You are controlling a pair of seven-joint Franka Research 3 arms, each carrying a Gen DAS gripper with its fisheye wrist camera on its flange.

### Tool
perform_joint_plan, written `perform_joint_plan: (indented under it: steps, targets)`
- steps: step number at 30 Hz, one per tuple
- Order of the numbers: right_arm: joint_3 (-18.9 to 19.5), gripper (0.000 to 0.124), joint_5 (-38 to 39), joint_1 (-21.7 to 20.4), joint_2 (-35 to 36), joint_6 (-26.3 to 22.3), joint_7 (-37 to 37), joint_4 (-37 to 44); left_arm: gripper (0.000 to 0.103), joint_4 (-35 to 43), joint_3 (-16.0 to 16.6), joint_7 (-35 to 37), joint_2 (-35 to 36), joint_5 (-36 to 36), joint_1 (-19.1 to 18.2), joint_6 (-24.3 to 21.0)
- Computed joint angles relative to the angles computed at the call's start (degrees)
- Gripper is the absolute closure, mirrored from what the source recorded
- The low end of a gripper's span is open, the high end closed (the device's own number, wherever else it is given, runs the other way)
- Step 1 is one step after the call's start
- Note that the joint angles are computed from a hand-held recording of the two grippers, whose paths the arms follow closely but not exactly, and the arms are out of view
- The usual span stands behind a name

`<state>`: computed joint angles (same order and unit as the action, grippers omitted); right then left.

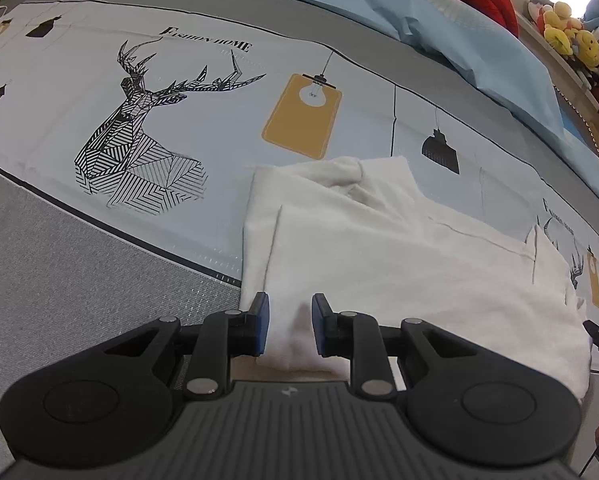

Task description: Fold small clothes

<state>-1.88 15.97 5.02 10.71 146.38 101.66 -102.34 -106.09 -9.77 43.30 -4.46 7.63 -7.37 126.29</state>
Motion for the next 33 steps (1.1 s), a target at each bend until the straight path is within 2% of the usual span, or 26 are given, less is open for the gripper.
perform_joint_plan:
  steps: [2,4,6,7,8,9,10,11,12,15,17,18,20,23,25,30,33]
  targets:
    - [-0.88,0.118,-3.32,0.75,-0.53,0.17,3.14,-0.30,0.078,-0.06,0.12,0.58,0.06,-0.50,0.02,0.09]
    - [-0.56,0.116,-3.82,0.65,-2.23,2.81,1.58,-1.58,0.078,-0.08,0.23,1.65,0.23,-1.31,0.02,0.23]
    - [1.50,0.116,3.90,-0.69,-4.73,5.81,-8.44,-3.25,0.078,-0.66,0.28,3.02,0.26,-1.94,-0.01,0.83]
    - [1.68,0.116,12.31,-0.80,-5.77,4.95,-17.59,-3.66,0.078,-0.69,0.26,3.90,0.57,-2.05,-0.05,0.16]
    - [3.70,0.114,17.35,-2.90,-6.41,0.95,-24.18,-3.14,0.078,-0.71,0.24,4.49,0.82,-2.13,-0.06,-0.82]
    - [3.71,0.114,18.36,-3.16,-6.52,-3.29,-26.75,-2.74,0.078,-0.96,0.13,4.56,0.78,-1.35,-0.06,-1.40]
    - [1.73,0.114,15.36,-1.41,-5.97,-8.40,-26.25,-1.98,0.079,-1.11,0.06,4.65,0.49,-0.86,-0.07,-1.80]
    - [1.75,0.115,10.30,-1.21,-5.43,-11.49,-23.71,-1.67,0.079,-1.15,0.05,4.70,0.02,-0.96,-0.10,-1.96]
    - [0.59,0.115,6.91,0.13,-5.54,-12.18,-21.48,-2.67,0.078,-1.70,0.09,4.72,-0.92,-1.31,-0.12,-1.22]
    - [0.99,0.115,11.69,-0.77,-7.21,-8.52,-21.16,-5.84,0.077,-5.18,0.05,6.55,-3.05,-0.77,-0.40,3.88]
    - [0.84,0.124,7.65,-0.26,-7.90,-7.86,-20.74,-7.58,0.078,-5.68,0.02,8.34,-2.23,-1.66,-0.76,1.05]
    - [0.78,0.124,6.12,-0.05,-8.77,-7.53,-19.27,-8.48,0.078,-6.99,-0.26,7.72,-3.41,-0.82,-0.84,2.23]
    - [0.71,0.116,5.89,0.12,-11.91,-7.30,-16.58,-9.74,0.078,-6.05,-0.91,6.98,-4.94,0.32,-1.28,-0.60]
    - [0.91,0.116,5.27,0.53,-19.35,-2.46,-19.12,-14.42,0.070,-9.12,-2.32,7.48,-10.99,4.46,-2.53,0.87]
    - [0.99,0.116,3.43,0.10,-25.13,-2.01,-18.03,-18.37,0.069,-11.83,-2.38,7.77,-15.31,3.71,-3.72,0.98]
    - [0.42,0.116,1.55,-1.78,-41.25,-8.78,-15.78,-28.73,0.069,-21.03,-3.06,8.69,-29.30,0.98,-8.25,-0.96]
    - [0.50,0.116,0.20,-3.56,-50.63,-14.47,-13.62,-33.79,0.069,-25.85,-4.76,8.04,-36.66,-0.48,-11.80,-5.14]
